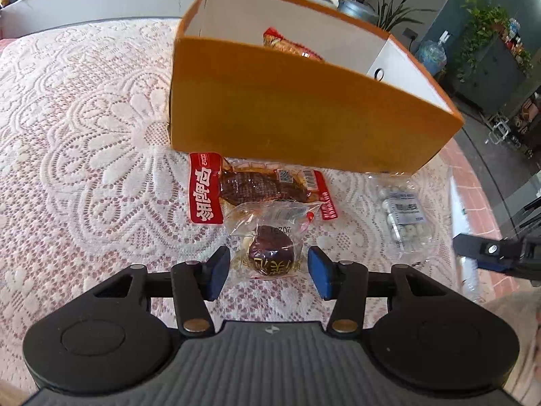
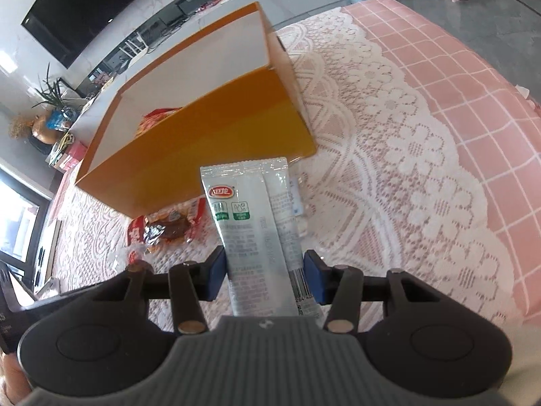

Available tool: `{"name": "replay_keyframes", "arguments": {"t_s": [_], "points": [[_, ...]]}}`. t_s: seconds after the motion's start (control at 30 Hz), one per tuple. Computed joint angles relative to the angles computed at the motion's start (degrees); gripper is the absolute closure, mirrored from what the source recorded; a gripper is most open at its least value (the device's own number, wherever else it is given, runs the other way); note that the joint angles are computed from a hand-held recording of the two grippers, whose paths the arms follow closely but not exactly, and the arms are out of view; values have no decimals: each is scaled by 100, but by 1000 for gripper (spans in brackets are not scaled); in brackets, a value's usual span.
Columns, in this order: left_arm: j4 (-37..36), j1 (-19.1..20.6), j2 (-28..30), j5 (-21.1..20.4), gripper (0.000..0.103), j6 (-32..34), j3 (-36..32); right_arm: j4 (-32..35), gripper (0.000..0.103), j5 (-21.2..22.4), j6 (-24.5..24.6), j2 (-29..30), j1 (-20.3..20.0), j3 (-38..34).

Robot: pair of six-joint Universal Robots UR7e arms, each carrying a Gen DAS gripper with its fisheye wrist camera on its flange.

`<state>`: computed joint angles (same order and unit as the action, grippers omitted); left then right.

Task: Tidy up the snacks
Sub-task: 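Lift the round-snack bag and white sachet with both grippers over the box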

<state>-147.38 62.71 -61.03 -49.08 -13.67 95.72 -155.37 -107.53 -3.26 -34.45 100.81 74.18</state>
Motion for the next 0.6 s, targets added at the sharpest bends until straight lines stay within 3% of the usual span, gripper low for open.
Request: {"name": "replay_keyframes", "arguments": {"t_s": [0.3, 0.6], "points": [[-216, -337, -475, 125, 46, -118, 461, -805, 56, -179, -377, -114, 224, 599], [-353, -614, -610, 214, 47, -43, 457, -1206, 56, -79, -441, -272, 420, 832]]}}
